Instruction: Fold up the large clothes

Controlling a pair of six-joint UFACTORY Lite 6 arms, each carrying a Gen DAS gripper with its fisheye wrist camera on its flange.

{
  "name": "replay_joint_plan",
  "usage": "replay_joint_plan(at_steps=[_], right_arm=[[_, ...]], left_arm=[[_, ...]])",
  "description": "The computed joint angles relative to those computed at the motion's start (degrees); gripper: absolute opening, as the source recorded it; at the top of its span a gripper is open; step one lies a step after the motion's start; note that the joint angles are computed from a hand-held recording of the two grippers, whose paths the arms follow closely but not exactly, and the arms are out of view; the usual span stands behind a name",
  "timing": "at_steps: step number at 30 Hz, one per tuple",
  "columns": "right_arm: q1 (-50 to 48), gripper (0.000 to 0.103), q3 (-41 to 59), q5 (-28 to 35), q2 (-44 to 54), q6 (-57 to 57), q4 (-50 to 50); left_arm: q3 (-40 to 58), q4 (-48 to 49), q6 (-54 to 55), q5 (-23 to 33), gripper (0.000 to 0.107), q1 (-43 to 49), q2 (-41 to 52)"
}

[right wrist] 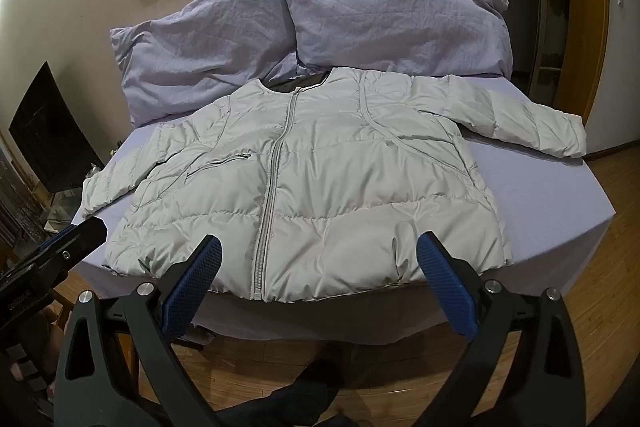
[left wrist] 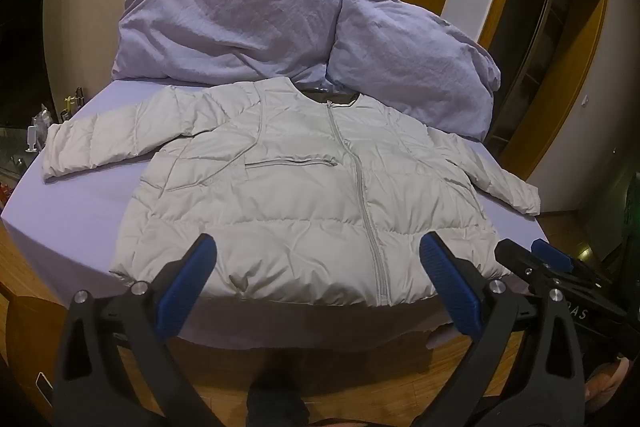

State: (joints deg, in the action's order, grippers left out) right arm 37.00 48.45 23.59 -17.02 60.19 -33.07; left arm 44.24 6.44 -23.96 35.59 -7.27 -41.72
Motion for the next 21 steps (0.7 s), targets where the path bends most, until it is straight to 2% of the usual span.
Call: replay_joint_plan(at_steps=[8, 10, 21], right_arm=[[0.93, 0.100, 0.53, 0.90, 0.36, 1.29, -0.92], [0.52, 0.100, 0.42, 0.51, 0.30, 0.39, -0.05], [0.81, 0.100, 0.54, 0.69, 0.35, 0.98, -0.50]], left_arm=[[0.19, 1.80, -2.39, 0.24, 0.101, -1.52, -0.06], [0.10, -0.45, 0.27, 0.13, 0.101, 0.10, 0.10], [0.10, -0.75, 0.52, 0.14, 0.101, 0.21, 0.11]])
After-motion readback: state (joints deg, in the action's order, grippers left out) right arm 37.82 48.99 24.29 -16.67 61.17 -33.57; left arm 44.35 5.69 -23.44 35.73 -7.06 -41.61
